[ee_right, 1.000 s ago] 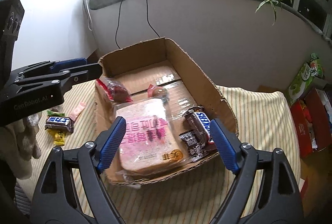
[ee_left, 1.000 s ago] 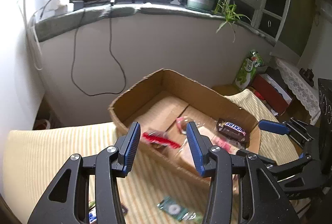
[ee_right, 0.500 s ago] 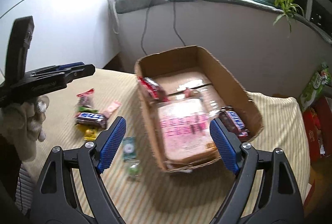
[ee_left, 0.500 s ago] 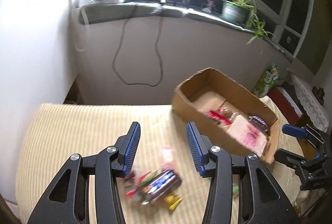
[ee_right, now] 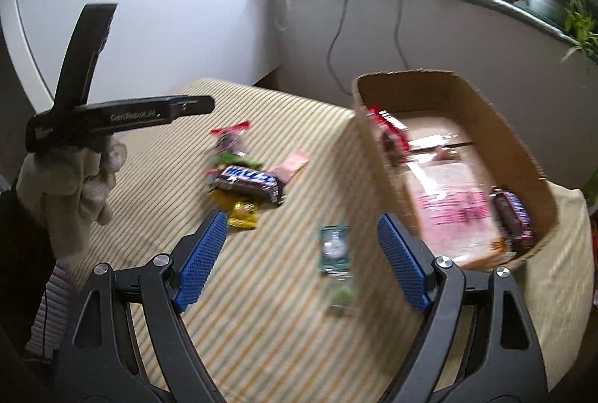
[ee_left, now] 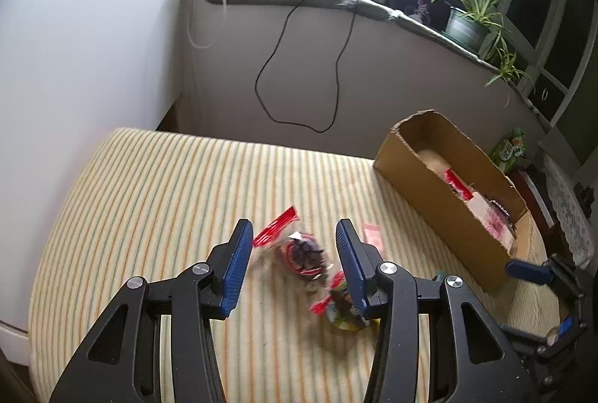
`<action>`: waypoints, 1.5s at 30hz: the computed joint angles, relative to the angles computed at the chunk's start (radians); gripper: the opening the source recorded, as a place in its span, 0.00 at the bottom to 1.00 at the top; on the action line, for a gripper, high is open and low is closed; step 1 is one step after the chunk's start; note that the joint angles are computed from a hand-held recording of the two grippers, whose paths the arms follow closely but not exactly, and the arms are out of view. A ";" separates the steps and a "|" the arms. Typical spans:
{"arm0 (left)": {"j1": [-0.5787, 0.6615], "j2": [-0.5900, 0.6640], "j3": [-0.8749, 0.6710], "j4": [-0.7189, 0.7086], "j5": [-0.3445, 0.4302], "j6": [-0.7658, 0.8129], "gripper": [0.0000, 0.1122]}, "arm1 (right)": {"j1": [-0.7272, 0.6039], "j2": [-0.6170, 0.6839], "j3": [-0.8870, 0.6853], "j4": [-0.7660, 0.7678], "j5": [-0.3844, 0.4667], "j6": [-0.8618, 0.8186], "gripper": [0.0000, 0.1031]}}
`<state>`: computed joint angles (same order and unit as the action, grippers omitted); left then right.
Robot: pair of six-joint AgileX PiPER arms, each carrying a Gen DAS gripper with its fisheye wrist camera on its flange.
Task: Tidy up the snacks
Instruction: 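Withdraw both tools from the box back toward the remaining snacks, then grasp the red-wrapped dried-fruit bag with the left tool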
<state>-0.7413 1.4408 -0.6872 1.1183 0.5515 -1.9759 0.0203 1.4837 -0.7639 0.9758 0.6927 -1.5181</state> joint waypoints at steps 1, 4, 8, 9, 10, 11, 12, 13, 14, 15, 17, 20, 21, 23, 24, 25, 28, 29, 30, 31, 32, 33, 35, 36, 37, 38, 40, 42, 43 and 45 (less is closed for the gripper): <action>0.007 -0.006 0.014 0.010 -0.011 -0.015 0.40 | 0.018 0.012 0.004 0.000 -0.008 0.010 0.83; 0.021 -0.012 0.034 0.022 -0.031 -0.034 0.40 | 0.051 0.039 0.010 0.008 -0.031 0.021 0.82; 0.043 -0.014 0.058 0.036 -0.069 -0.057 0.40 | 0.104 0.070 0.016 0.012 -0.072 0.046 0.75; 0.046 -0.014 0.064 0.044 -0.079 -0.068 0.40 | 0.118 0.077 0.019 0.016 -0.087 0.048 0.74; 0.050 -0.011 0.066 0.049 -0.090 -0.075 0.40 | 0.130 0.082 0.023 0.021 -0.100 0.045 0.73; 0.054 -0.009 0.068 0.052 -0.101 -0.079 0.40 | 0.138 0.085 0.025 0.021 -0.108 0.047 0.71; 0.059 -0.003 0.069 0.056 -0.116 -0.085 0.40 | 0.149 0.092 0.025 0.020 -0.116 0.052 0.68; 0.066 0.006 0.067 0.060 -0.132 -0.087 0.40 | 0.160 0.102 0.024 0.019 -0.125 0.058 0.64; 0.069 0.015 0.064 0.063 -0.144 -0.090 0.40 | 0.170 0.112 0.023 0.020 -0.134 0.061 0.62; 0.071 0.024 0.060 0.060 -0.152 -0.087 0.40 | 0.179 0.119 0.025 0.024 -0.143 0.061 0.59; 0.080 0.046 0.043 0.047 -0.169 -0.068 0.40 | 0.196 0.137 0.024 0.027 -0.165 0.065 0.54; 0.093 0.076 0.017 0.023 -0.190 -0.033 0.40 | 0.212 0.164 0.015 0.019 -0.178 0.078 0.48; 0.097 0.083 0.012 0.023 -0.195 -0.031 0.40 | 0.218 0.169 0.014 0.020 -0.187 0.079 0.48; 0.108 0.093 0.006 0.017 -0.213 -0.020 0.40 | 0.226 0.180 0.011 0.023 -0.197 0.081 0.48; 0.112 0.097 0.005 0.017 -0.220 -0.020 0.40 | 0.229 0.186 0.006 0.021 -0.198 0.087 0.48; 0.118 0.102 0.003 0.014 -0.228 -0.016 0.40 | 0.231 0.191 0.001 0.017 -0.197 0.095 0.48; 0.130 0.122 -0.013 -0.007 -0.240 0.016 0.40 | 0.238 0.211 -0.023 0.009 -0.184 0.122 0.48; 0.131 0.127 -0.020 -0.019 -0.237 0.030 0.40 | 0.243 0.219 -0.031 0.007 -0.182 0.130 0.48; 0.132 0.133 -0.025 -0.024 -0.236 0.037 0.40 | 0.252 0.226 -0.039 0.005 -0.188 0.138 0.48; 0.129 0.135 -0.028 -0.029 -0.233 0.041 0.40 | 0.262 0.232 -0.043 0.005 -0.199 0.143 0.48; 0.127 0.140 -0.032 -0.036 -0.232 0.048 0.40 | 0.274 0.238 -0.046 0.002 -0.213 0.150 0.48; 0.126 0.143 -0.037 -0.043 -0.231 0.056 0.40 | 0.283 0.248 -0.054 -0.005 -0.221 0.163 0.47; 0.120 0.154 -0.049 -0.057 -0.216 0.075 0.40 | 0.296 0.265 -0.064 -0.016 -0.224 0.182 0.43; 0.118 0.158 -0.053 -0.062 -0.211 0.083 0.40 | 0.300 0.273 -0.069 -0.019 -0.227 0.186 0.41; 0.121 0.161 -0.053 -0.065 -0.215 0.089 0.40 | 0.311 0.273 -0.065 -0.019 -0.240 0.189 0.41; 0.123 0.165 -0.054 -0.062 -0.220 0.089 0.40 | 0.320 0.273 -0.062 -0.014 -0.256 0.185 0.41; 0.122 0.180 -0.061 -0.058 -0.221 0.090 0.40 | 0.330 0.275 -0.064 -0.015 -0.269 0.186 0.38; 0.112 0.195 -0.070 -0.054 -0.208 0.097 0.40 | 0.335 0.274 -0.063 -0.020 -0.275 0.191 0.36; 0.109 0.205 -0.078 -0.060 -0.201 0.109 0.40 | 0.337 0.276 -0.066 -0.022 -0.276 0.193 0.36; 0.112 0.216 -0.082 -0.062 -0.208 0.117 0.39 | 0.347 0.278 -0.069 -0.025 -0.285 0.194 0.36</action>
<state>-0.6296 1.6568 -0.7693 1.0564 0.3432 -1.8589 0.3670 1.7615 -0.8324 0.9503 0.4076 -1.3237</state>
